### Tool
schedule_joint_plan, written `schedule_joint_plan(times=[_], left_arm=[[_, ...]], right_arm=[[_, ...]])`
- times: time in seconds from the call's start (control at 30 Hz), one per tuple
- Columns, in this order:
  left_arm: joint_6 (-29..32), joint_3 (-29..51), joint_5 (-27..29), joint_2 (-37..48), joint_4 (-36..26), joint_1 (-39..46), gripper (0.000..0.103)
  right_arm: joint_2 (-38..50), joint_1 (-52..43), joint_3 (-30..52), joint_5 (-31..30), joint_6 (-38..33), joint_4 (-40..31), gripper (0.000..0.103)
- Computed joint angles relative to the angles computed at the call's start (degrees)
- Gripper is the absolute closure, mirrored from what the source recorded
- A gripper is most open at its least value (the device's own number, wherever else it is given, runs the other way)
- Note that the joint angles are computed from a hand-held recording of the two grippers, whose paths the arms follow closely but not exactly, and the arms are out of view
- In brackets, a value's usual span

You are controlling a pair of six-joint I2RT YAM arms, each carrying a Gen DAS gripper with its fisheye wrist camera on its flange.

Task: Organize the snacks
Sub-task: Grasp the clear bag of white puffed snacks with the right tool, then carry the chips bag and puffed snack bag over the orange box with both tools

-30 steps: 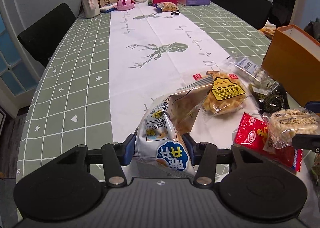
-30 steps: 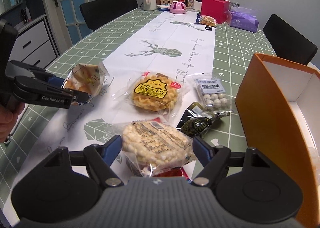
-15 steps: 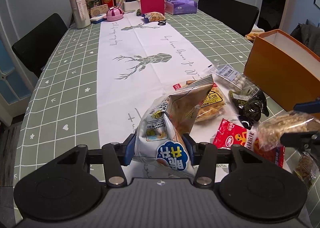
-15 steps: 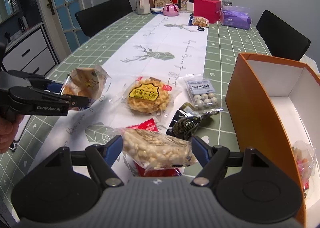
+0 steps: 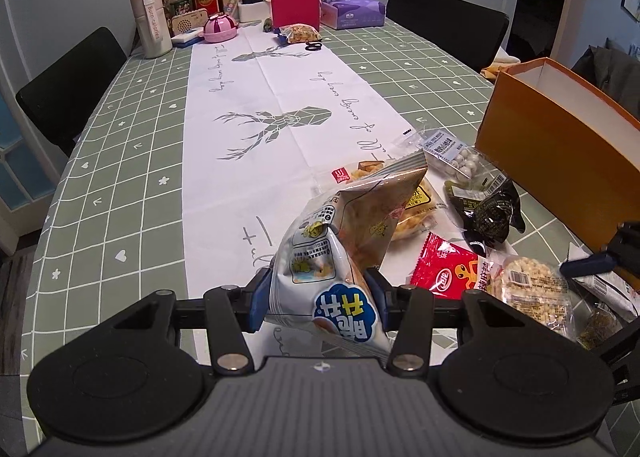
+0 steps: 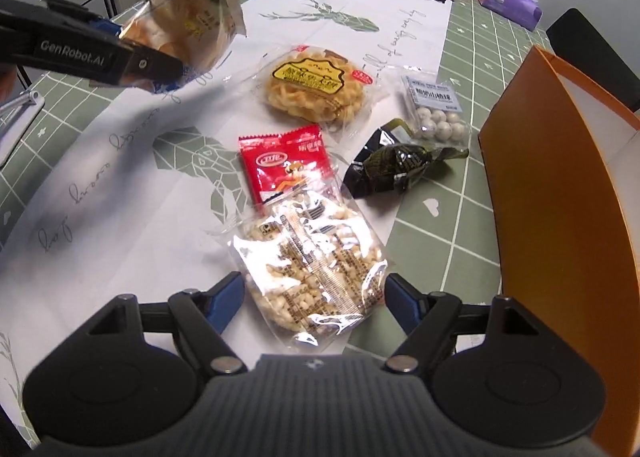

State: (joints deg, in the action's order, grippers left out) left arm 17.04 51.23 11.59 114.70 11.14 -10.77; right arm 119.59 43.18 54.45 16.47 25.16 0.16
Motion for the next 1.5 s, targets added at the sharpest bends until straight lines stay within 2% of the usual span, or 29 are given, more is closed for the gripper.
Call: schedule_joint_plan(times=[0.07,0.2,0.3,0.4,0.7,1.2,1.5], left_arm=[[0.2,0.1,-0.1,0.1,-0.1,-0.1,0.047],[0.2,0.2,-0.3,0.4,-0.1,-0.3,0.047],[0.2,0.2,-0.4,0.5,-0.1,-0.4,0.047],[0.3,0.2,-0.3,0.5,-0.2,-0.4,0.047],[0.6,-0.5,-0.2,-0.6,-0.7,-0.9,0.047],[-1.6,-5.3,1.7,-9.1,-0.2,-7.0,0.047],[-4.1,-4.5,-1.7,-11.7,-0.9,-14.4,0.047]], right_arm=[[0.4,-0.3,-0.3,0.6,0.2,1.6,0.014],[2.5,-1.7,0.3,-0.7,1.3,4.1,0.012],[3.3,-2.4,1.4,-2.0,1.1,3.2,0.025],[1.6,-2.8,0.5,-2.0,2.2,3.2,0.025],[-6.8,-3.9,-5.5,0.3,4.2,5.3,0.025],[-24.3,-6.8,-16.7,3.6,5.3,8.1,0.025],[-35.1,-11.9,-24.5,3.5,5.4,8.9,0.025]])
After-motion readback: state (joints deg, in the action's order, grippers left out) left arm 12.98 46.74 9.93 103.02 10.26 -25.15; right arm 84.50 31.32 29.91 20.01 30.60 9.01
